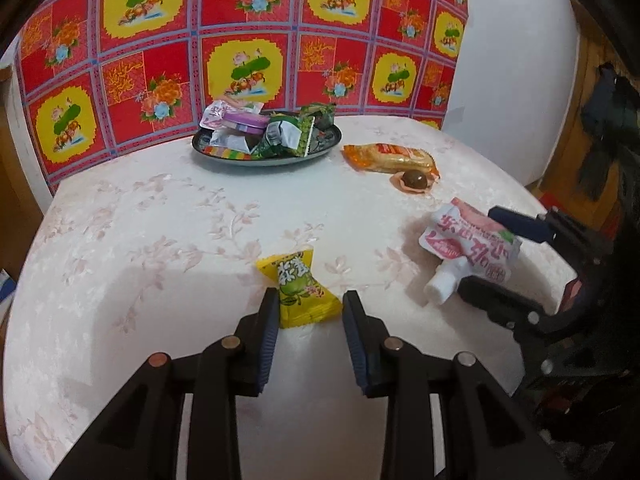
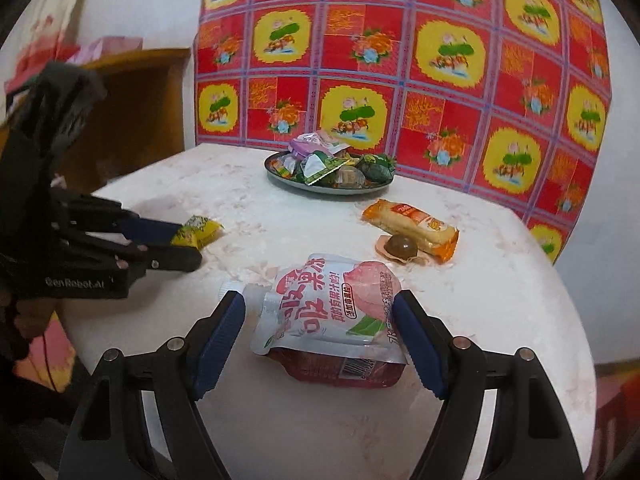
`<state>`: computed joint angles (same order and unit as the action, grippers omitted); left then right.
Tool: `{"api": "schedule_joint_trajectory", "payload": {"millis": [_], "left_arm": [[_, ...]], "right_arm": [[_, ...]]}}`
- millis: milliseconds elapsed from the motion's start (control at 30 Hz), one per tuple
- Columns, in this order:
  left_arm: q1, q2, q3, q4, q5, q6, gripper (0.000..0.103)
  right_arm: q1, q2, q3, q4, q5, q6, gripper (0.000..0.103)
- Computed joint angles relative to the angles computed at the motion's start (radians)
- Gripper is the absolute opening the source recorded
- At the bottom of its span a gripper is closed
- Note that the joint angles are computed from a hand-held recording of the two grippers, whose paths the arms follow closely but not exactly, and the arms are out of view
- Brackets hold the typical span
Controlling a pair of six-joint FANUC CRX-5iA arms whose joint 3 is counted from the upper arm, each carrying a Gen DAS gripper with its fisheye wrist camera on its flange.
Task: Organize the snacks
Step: 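Grasp the yellow wrapped candy with the left gripper while the right gripper holds the pouch, then carry the yellow candy and pink pouch over the plate with both grippers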
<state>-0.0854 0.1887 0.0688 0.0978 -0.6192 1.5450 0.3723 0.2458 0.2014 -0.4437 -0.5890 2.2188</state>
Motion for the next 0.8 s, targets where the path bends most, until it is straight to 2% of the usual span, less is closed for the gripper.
{"api": "schedule_joint_trajectory", "payload": {"millis": [167, 233, 300, 333, 367, 433, 533, 633, 700, 800], "left_arm": [[0.028, -0.031, -0.103, 0.177, 0.110, -0.096, 0.034], [0.031, -0.036, -0.123, 0.218, 0.132, -0.122, 0.034], [0.030, -0.035, -0.124, 0.215, 0.139, -0.118, 0.032], [0.028, -0.033, -0.122, 0.205, 0.140, -0.112, 0.031], [0.026, -0.032, -0.122, 0.193, 0.144, -0.102, 0.027], [0.027, -0.031, -0.121, 0.196, 0.140, -0.104, 0.015], [0.032, -0.043, -0.115, 0.212, 0.116, -0.123, 0.015], [0.030, -0.064, -0.084, 0.143, 0.113, -0.110, 0.014], [0.029, -0.069, -0.069, 0.109, 0.116, -0.107, 0.007], [0.040, -0.057, -0.062, 0.197, 0.085, -0.237, 0.007]], "right_arm": [[-0.007, 0.010, 0.005, 0.033, -0.005, -0.087, 0.078], [-0.029, 0.022, 0.030, -0.017, -0.036, -0.076, 0.078], [-0.054, 0.031, 0.051, -0.083, -0.061, -0.046, 0.076], [-0.071, 0.035, 0.061, -0.132, -0.073, -0.020, 0.063], [-0.085, 0.038, 0.068, -0.173, -0.082, 0.011, 0.059], [-0.099, 0.041, 0.073, -0.218, -0.085, 0.060, 0.058], [-0.106, 0.048, 0.093, -0.238, -0.114, 0.110, 0.058], [-0.123, 0.044, 0.114, -0.285, -0.137, 0.173, 0.058], [-0.131, 0.044, 0.128, -0.298, -0.141, 0.183, 0.058], [-0.153, 0.058, 0.167, -0.322, -0.161, 0.171, 0.058]]}}
